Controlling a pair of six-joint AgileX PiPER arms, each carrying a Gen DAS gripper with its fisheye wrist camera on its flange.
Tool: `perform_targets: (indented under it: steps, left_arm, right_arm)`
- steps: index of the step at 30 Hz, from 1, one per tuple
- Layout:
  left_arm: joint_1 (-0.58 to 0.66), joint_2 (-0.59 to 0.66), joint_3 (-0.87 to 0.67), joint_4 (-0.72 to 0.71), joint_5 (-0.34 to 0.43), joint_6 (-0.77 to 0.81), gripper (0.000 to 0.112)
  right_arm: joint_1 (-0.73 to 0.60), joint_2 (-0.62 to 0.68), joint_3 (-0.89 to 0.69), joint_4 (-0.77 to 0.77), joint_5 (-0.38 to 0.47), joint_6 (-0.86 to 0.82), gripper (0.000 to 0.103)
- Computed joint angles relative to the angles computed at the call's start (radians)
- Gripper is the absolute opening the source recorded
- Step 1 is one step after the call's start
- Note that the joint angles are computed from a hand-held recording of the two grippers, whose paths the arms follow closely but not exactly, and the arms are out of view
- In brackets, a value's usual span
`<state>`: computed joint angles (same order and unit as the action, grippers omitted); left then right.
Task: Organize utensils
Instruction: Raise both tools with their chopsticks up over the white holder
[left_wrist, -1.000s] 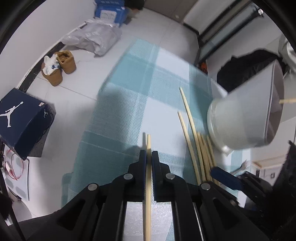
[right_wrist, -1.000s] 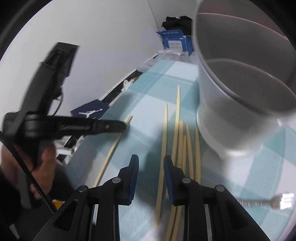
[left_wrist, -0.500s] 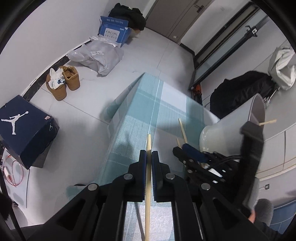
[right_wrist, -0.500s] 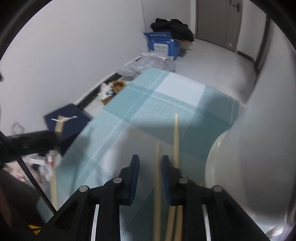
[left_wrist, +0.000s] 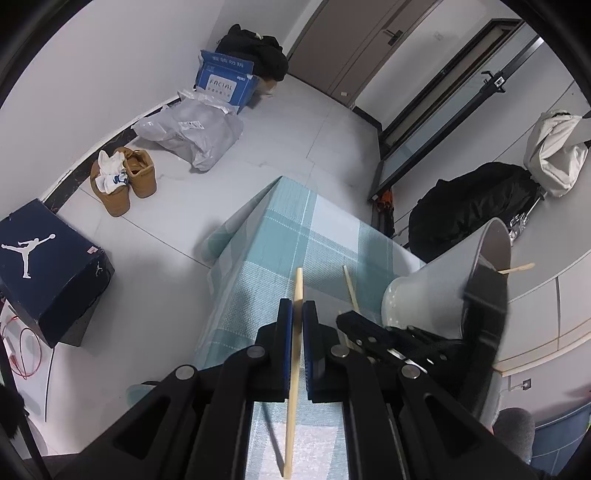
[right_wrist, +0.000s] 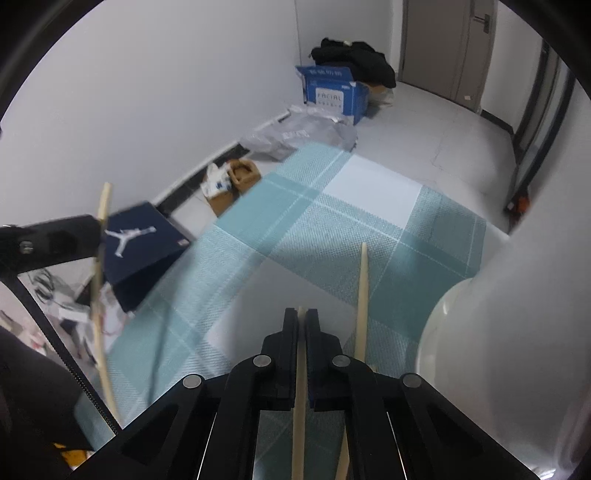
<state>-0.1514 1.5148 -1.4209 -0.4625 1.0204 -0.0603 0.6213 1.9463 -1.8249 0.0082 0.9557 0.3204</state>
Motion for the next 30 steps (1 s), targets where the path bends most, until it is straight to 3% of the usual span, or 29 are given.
perform_targets:
  steps: [10, 17, 30]
  left_arm:
    - [-0.062, -0.049, 0.022, -0.002, -0.059, -0.004, 0.002]
    - [-0.156, -0.111, 0.049, 0.076, -0.133, -0.073, 0.002]
    - [-0.333, -0.118, -0.059, 0.253, -0.071, -0.187, 0.001]
  right_arm:
    - [0.010, -0.361, 0.345, -0.061, -0.206, 0.145, 0.003]
    - [0.043, -0.588, 0.542, -0.201, -0.274, 0.309, 0.003]
    - [0.029, -0.801, 0.692, -0.313, -0.359, 0.434, 0.003]
